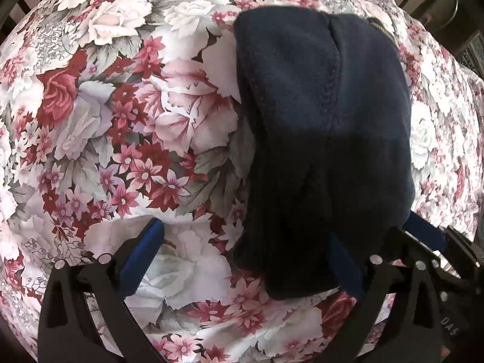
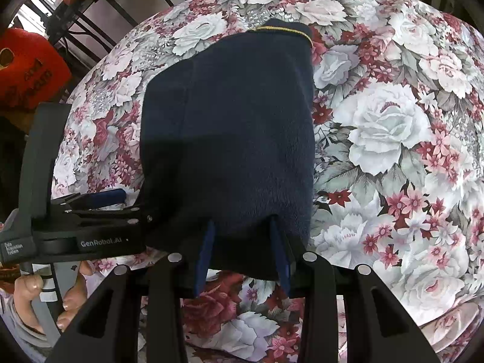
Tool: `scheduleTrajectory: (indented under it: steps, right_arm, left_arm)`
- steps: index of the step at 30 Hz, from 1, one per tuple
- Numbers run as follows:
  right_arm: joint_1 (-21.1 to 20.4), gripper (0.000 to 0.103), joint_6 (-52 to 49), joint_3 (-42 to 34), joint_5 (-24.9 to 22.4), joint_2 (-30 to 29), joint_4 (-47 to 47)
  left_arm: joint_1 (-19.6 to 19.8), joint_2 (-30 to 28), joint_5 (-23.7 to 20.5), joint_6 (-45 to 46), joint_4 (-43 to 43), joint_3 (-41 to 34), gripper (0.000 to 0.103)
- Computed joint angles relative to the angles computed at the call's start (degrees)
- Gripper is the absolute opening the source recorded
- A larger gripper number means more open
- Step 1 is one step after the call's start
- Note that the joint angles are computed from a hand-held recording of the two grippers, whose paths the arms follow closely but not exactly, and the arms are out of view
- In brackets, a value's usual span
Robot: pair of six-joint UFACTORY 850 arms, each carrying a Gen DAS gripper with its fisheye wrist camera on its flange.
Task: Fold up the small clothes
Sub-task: 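Pinch the folded cardigan bundle together with both grippers, then lift the folded cardigan off the bedspread with both grippers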
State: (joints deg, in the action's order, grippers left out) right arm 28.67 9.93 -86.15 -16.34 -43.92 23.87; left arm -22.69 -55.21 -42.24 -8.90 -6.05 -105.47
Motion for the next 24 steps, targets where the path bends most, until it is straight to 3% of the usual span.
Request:
scheduleTrajectory:
  steps: [4, 7, 12, 14, 18, 24]
  right_arm:
    - [-0.78, 0.039, -6.95, 0.86, 0.72, 2.08, 7.86]
    - [-1.11, 0.038, -2.88, 0.88, 4.24, 2.95, 3.64]
    - [-2.57, 0.029, 6.41, -3.86, 5.36, -0.27, -3.46]
    - [-3.28, 0.027, 3.73, -5.14, 5.45, -1.38, 0.23]
    - [-3.92, 0.026, 9.34, -6.66, 5.60, -2.90, -4.99]
    - [-4.61, 0.028, 6.52, -8.13, 4.55, -5.10, -1.37]
  left_arm:
    - [-0.33, 1.19, 2.41, -0.40, -0.36, -1.48, 0.084]
    - [-0.08, 1.85, 4.94, -0.74, -0.97, -2.12, 0.083]
    - [0.39, -0.90, 4.55, -2.85, -0.95, -7.16, 0.080]
    - [0.31, -2.01, 4.10, -3.05, -0.22, -8.43, 0.080]
    - [-0.19, -5.07, 2.06, -2.45, 1.47, -10.92, 0.080]
    - [-0.02, -6.17, 2.05, -1.35, 0.35, -11.23, 0.083]
